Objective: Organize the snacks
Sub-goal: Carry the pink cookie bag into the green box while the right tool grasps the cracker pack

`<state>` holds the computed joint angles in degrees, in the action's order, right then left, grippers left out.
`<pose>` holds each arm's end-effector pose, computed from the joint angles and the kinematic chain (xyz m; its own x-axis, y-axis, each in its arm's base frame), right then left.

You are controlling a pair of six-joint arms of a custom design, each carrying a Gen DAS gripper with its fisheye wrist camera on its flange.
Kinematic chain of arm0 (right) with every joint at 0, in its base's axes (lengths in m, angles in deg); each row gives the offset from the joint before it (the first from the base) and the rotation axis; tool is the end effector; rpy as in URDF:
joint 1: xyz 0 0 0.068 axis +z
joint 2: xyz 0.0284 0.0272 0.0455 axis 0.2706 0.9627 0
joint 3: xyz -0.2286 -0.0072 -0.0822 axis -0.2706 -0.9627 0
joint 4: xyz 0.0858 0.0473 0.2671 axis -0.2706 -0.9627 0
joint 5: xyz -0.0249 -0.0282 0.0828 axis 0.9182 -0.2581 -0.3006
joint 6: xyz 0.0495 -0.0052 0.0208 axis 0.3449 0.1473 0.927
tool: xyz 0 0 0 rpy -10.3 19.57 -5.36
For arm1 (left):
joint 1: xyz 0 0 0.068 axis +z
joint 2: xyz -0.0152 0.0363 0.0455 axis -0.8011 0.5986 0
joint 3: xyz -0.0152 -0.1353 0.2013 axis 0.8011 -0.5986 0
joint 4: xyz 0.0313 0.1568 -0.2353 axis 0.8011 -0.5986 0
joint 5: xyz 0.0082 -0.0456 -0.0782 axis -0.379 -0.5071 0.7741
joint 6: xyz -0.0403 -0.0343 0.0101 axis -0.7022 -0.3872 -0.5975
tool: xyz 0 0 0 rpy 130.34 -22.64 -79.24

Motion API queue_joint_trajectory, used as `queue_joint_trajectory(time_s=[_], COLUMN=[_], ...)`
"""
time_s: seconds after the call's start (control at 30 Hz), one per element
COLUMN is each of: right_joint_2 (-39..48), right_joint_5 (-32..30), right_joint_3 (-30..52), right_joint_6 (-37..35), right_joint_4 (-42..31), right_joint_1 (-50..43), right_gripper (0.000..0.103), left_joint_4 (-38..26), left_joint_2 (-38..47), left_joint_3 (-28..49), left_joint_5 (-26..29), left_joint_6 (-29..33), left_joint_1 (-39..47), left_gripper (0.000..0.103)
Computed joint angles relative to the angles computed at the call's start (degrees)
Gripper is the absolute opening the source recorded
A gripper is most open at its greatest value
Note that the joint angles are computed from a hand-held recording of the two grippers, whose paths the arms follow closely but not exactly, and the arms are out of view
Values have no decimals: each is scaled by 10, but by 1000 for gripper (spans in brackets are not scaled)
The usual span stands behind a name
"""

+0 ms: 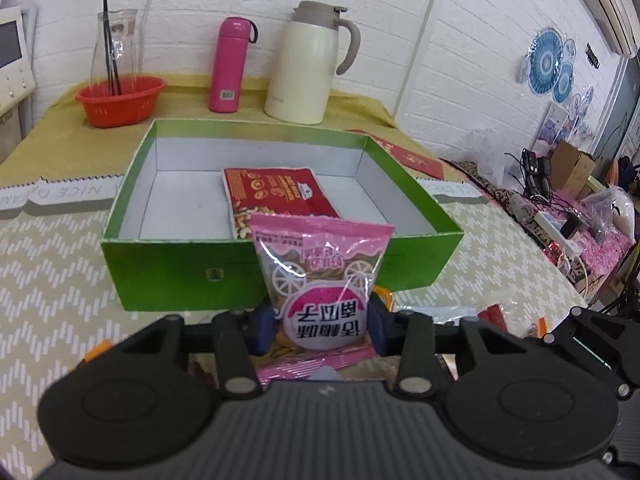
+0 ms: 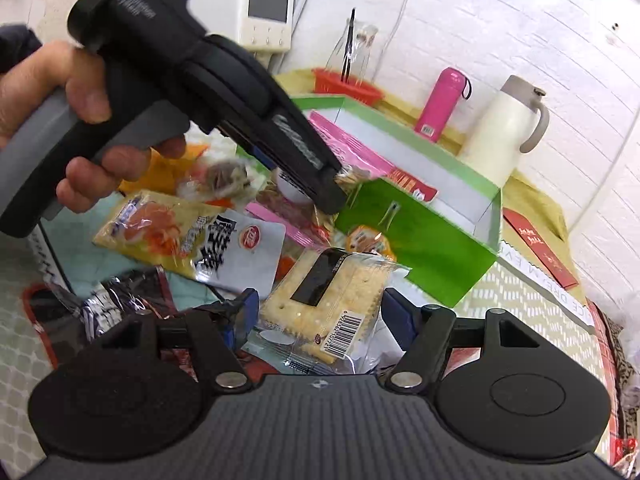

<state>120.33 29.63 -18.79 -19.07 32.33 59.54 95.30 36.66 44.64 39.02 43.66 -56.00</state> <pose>0.2020 0.1803 0.0346 -0.3223 -0.5192 -0.7915 -0.5588 0.7793 -0.2836 0.3059 -0.0268 0.0668 -0.6203 -0.0113 -0.7843 0.2859 0.9278 -0.2395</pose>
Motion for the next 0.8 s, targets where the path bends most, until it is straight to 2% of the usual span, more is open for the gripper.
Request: queue_joint_trajectory(time_s=[0.03,0.07,0.1,0.13,0.17,0.23,0.27,0.33,0.37,0.4,0.47,0.5,0.53,0.7,0.73,0.8], right_joint_2=[-15,-36,-66,-91,-108,-122,-125,-125,-104,-91,-50,-33,-16,55,65,51], right_joint_5=[-1,-3,-29,-56,-73,-76,-72,-55,-56,-60,-60,-62,-67,-72,-84,-93], right_joint_3=[-8,-19,-27,-33,-33,-30,-30,-32,-23,-17,1,10,20,77,82,76], right_joint_6=[-1,-2,10,30,41,41,47,65,67,70,67,64,59,52,54,58], right_joint_4=[1,2,-15,-27,-42,-51,-54,-56,-50,-51,-44,-44,-47,-70,-66,-72], right_joint_1=[-2,-6,-22,-41,-56,-71,-73,-56,-48,-42,-24,-17,-13,-11,-17,-22], right_gripper=[101,18,14,19,17,9,8,9,19,32,68,79,101,103,98,97], left_joint_4=[-7,-11,-17,-23,-27,-30,-33,-37,-39,-40,-40,-42,-44,-53,-53,-55], left_joint_2=[-16,-33,-51,-69,-85,-114,-127,-146,-152,-158,-167,-174,-178,-175,-174,-171], left_joint_3=[-6,-12,-18,-23,-28,-36,-39,-41,-40,-40,-42,-45,-46,-44,-45,-43], left_joint_5=[9,17,25,30,33,36,37,40,42,44,44,43,42,38,36,34], left_joint_6=[0,0,0,0,-1,-1,-1,-5,-7,-8,-7,-6,-5,7,9,11], left_joint_1=[5,9,14,17,20,25,29,36,40,42,45,45,46,48,49,52], left_gripper=[43,42,42,42,42,42,42,42,42,42,42,42,42,42,42,42])
